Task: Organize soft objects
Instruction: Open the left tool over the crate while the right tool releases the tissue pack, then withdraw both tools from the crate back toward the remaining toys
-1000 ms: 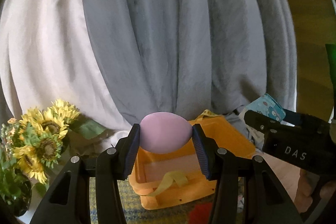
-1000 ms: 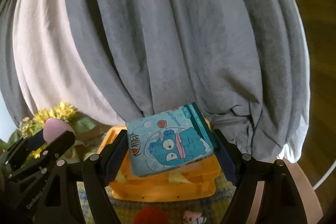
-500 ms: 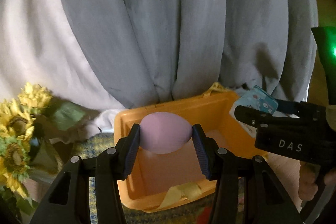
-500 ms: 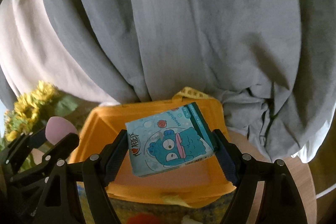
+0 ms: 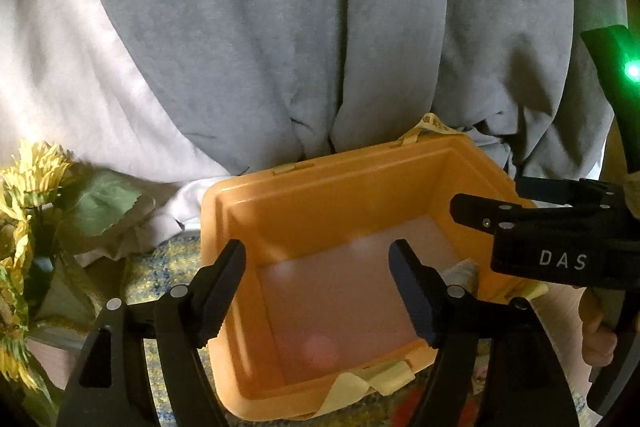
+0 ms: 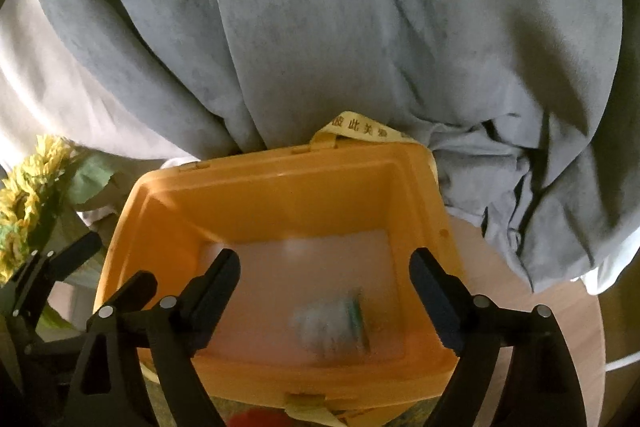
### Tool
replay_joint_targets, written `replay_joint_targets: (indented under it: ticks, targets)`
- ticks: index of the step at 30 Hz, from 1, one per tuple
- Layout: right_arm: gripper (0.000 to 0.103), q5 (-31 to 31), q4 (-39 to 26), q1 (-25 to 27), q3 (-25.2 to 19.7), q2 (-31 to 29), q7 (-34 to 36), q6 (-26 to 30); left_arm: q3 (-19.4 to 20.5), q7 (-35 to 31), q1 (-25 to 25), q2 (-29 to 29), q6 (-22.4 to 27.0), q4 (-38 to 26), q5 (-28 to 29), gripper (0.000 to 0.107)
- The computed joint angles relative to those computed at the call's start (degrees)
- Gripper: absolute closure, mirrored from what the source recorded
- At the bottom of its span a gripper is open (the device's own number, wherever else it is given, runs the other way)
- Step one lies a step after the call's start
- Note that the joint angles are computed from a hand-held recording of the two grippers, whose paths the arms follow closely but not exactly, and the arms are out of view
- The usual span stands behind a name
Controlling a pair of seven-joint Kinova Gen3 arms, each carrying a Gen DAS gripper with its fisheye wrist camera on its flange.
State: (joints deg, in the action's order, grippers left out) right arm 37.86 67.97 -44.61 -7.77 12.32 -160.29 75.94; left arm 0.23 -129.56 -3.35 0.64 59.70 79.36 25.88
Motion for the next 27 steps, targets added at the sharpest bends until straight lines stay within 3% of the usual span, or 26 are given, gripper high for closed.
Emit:
replay_joint_targets:
  ticks: [3, 9, 19, 27]
  targets:
    - [0.015, 2.56, -0.97, -1.86, 0.06, 0.56, -0.66, 3.11, -0.48, -0.19, -0.28, -1.35, -0.88, 0.97, 0.21, 0.026]
    - [0.015, 13.51, -1.3, -8.95, -0.67, 0.39, -4.91, 10.55, -3.19, -2.93, -0.9, -5.84, -2.33, 4.02, 4.16, 0.02]
    - [0.015, 29.23, -0.71, -20.09, -4.06, -0.54, -14.01, 23.14, -11.76, -8.88, 1.26, -14.82, -1.07, 8.66, 12.4, 0.018]
    - [0.015, 33.5, 3.0, -25.47, -7.79, -2.05, -21.52, 29.35, -16.69, -10.37, 4.13, -22.08, -0.25, 13.2, 13.0, 0.018]
